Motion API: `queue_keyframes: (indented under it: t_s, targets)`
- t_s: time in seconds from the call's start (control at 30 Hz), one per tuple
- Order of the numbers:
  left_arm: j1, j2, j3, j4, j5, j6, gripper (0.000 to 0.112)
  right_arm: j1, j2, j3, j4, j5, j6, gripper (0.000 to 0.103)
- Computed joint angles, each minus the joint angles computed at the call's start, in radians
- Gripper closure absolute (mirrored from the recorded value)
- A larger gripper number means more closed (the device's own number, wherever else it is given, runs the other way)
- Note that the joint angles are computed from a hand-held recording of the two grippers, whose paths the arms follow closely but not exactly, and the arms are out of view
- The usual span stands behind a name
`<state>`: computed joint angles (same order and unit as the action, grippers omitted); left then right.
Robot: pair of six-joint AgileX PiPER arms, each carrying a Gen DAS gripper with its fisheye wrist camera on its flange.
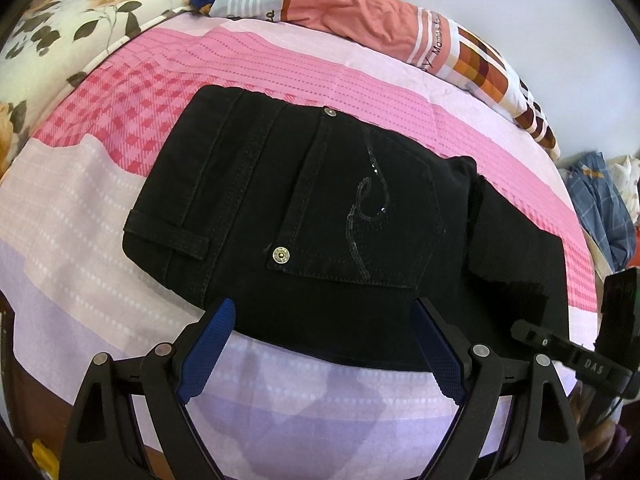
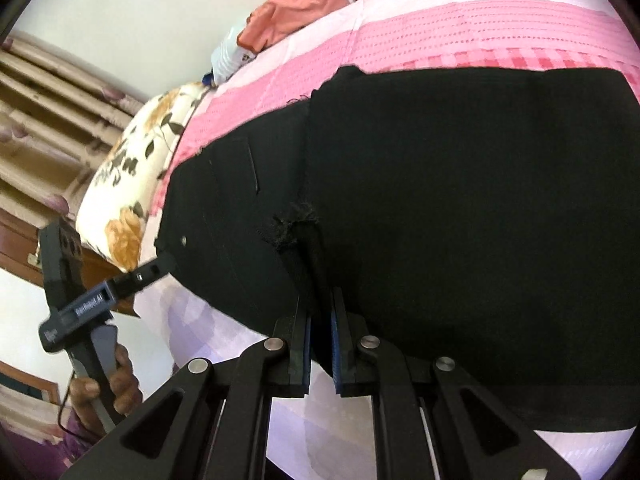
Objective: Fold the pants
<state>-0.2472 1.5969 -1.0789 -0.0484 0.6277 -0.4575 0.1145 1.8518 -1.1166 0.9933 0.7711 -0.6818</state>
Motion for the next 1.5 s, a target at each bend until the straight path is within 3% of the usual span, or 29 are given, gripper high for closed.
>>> queue_keyframes:
  t_s: [0.3, 0.47, 0.53, 0.63, 0.7, 0.9, 1.1, 1.2, 1.3, 1.37, 1.5]
  targets:
    - [-0.013, 0.011, -0.008, 0.021, 0.009, -0.014, 0.023, 0.034, -0.031, 0.020, -0.079, -0.021, 0.025, 0.092]
    - [-0.013, 0.013, -0.004, 0.015, 0.005, -0.003, 0.022, 0.027, -0.024, 0.006, -0.061, 0.032, -0.002, 0.078]
    - [-0.014, 0.014, -0.006, 0.018, 0.008, -0.003, 0.022, -0.015, -0.015, 0.012, 0.023, 0.097, -0.079, 0.071]
    - [-0.011, 0.011, -0.006, 0.012, 0.013, 0.004, 0.022, -0.201, 0.029, 0.040, 0.266, 0.296, -0.188, 0.071]
    - [-0.010, 0.010, -0.005, 0.007, 0.009, 0.003, 0.022, -0.269, 0.054, 0.054, 0.328, 0.355, -0.221, 0.071]
    - [-0.004, 0.012, -0.007, -0.027, 0.007, 0.032, 0.022, -0.468, 0.007, 0.102, 0.285, 0.373, -0.240, 0.071]
    - [-0.028, 0.012, -0.020, -0.087, 0.009, 0.127, 0.022, -0.529, -0.008, 0.096, 0.257, 0.372, -0.248, 0.071]
    - [-0.057, 0.012, -0.028, -0.045, 0.008, 0.103, 0.022, -0.552, 0.029, 0.080, 0.266, 0.391, -0.258, 0.071]
    - [-0.083, 0.021, -0.038, 0.002, 0.015, 0.074, 0.022, -0.579, 0.087, 0.067, 0.203, 0.357, -0.219, 0.069]
    - [-0.091, 0.028, -0.045, 0.019, 0.017, 0.062, 0.022, -0.594, 0.127, 0.058, 0.182, 0.356, -0.177, 0.077]
    - [-0.081, 0.036, -0.045, 0.007, 0.025, 0.069, 0.022, -0.606, 0.086, 0.066, 0.161, 0.317, -0.162, 0.075]
